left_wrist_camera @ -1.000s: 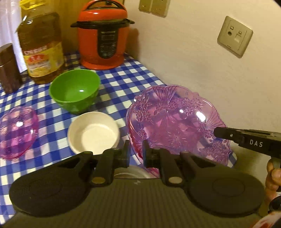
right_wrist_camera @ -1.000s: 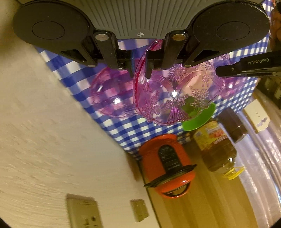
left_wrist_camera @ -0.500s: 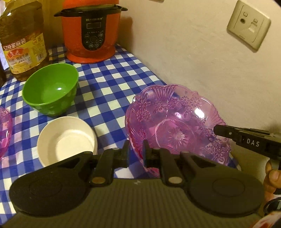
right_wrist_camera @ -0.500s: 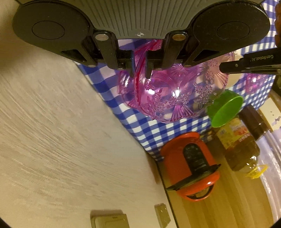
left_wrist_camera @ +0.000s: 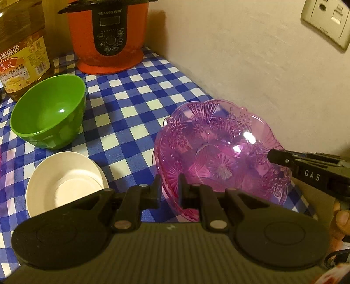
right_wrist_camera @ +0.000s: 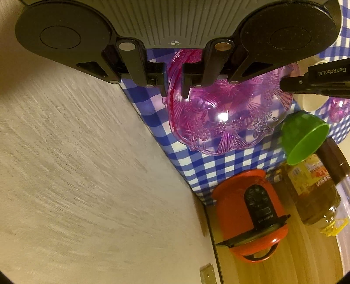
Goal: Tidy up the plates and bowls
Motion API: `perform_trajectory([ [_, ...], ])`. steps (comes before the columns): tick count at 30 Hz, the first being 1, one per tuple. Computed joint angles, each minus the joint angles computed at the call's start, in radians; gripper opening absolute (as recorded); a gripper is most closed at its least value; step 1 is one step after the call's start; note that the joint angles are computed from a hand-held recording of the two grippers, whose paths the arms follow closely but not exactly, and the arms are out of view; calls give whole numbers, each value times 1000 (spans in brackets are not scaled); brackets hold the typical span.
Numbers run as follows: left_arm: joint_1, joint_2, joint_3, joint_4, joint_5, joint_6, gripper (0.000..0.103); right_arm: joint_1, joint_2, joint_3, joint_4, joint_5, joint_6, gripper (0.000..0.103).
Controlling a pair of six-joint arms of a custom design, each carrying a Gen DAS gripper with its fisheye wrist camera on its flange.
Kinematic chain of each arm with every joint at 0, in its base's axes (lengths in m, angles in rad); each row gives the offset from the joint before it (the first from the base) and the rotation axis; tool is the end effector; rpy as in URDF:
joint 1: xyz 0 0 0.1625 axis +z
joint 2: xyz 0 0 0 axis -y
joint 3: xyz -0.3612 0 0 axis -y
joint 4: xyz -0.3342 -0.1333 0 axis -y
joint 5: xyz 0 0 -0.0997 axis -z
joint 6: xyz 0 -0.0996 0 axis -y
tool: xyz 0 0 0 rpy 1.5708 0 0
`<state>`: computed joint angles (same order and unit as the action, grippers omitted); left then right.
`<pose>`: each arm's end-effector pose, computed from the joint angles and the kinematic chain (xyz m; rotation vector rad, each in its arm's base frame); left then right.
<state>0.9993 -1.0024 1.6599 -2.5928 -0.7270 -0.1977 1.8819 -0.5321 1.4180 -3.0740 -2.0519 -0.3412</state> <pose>-0.1367 -0.5966 0.2364 0.2476 2.3635 -0.8034 0.2835 -0.5969 0.0726 0.6266 -2.4735 0.8016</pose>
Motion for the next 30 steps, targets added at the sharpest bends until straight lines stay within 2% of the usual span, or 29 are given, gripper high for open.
perform_trajectory([
  [16, 10, 35, -19, -13, 19, 46, 16, -10, 38, -29, -23, -12, -50, 12],
  [19, 5, 46, -21, -13, 45, 63, 18, -11, 41, -31, -26, -11, -61, 12],
  [21, 3, 55, -25, -6, 71, 69, 32, -12, 49, -36, -39, -13, -91, 14],
  [22, 6, 53, -21, -15, 64, 65, 36, -12, 54, -39, -52, -22, -97, 21],
  [23, 9, 47, -14, -30, 52, 61, 36, -15, 52, -36, -59, -16, -89, 36],
  [25, 8, 44, -4, -47, 60, 58, 36, -27, 37, -22, -56, 22, -64, 47],
  [30, 7, 31, 11, -55, 52, 50, 36, -28, 24, -4, -61, 29, -63, 47],
])
